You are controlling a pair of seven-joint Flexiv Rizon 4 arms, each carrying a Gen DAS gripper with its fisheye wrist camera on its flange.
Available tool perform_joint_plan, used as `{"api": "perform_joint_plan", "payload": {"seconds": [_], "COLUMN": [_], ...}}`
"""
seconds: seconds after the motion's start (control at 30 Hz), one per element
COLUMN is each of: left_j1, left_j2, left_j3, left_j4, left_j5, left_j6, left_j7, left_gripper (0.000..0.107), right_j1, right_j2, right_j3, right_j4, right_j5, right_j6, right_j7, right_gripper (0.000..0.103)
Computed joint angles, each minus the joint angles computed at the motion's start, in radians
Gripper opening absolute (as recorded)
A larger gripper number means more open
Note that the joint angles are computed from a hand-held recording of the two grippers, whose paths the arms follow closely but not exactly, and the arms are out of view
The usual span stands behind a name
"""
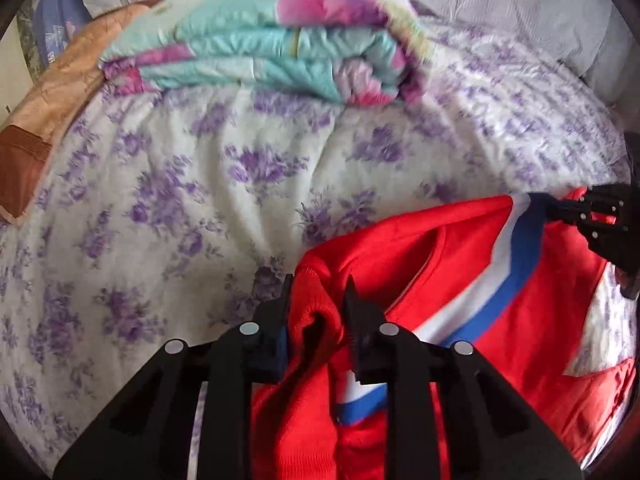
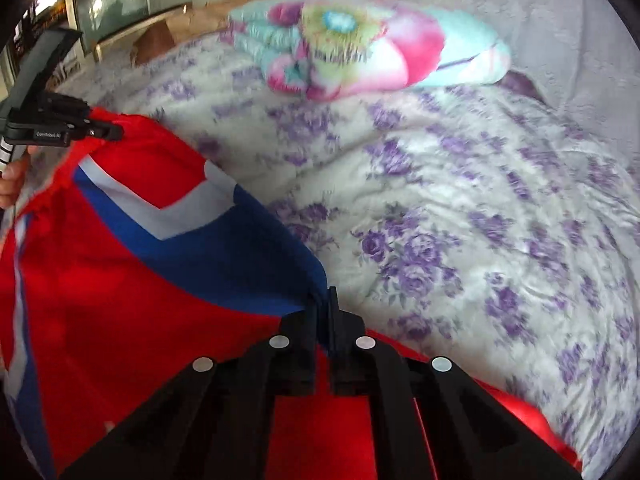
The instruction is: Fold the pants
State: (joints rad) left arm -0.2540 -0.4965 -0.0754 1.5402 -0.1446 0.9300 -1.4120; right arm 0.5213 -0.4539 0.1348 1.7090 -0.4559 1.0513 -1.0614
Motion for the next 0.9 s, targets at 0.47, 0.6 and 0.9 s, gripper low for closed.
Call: {"api": "perform_joint_plan", "payload": {"seconds": [0.47, 0.6, 0.9], "left_j1": [0.022, 0.018, 0.064], "left_j2": [0.363, 0.464, 0.483], "left_j3": [-0.034, -0.003, 0.042], "left_j4": [0.395, 0.528, 0.611], "left_j5": [-0.185, -0.242, -0.376], "left_j6": [0.093, 0.025, -0.163], "left_j7": [0.197, 0.242, 0.129], "left_gripper": [0.02, 0.029, 0.04], "right_j1": [0.096, 0.121, 0.145], "right_j2": [0.415, 0.406, 0.339], "right_j3": [0.094, 0.188, 0.139], "right_j4": [0.412, 0.515, 0.558], "right_j5": [-0.509, -0.574, -0.94], "right_j6": [0.026, 0.059, 0.114], "right_j7": [0.627, 0.872, 1.348], "right_gripper": [0.004, 0.005, 0.005]}}
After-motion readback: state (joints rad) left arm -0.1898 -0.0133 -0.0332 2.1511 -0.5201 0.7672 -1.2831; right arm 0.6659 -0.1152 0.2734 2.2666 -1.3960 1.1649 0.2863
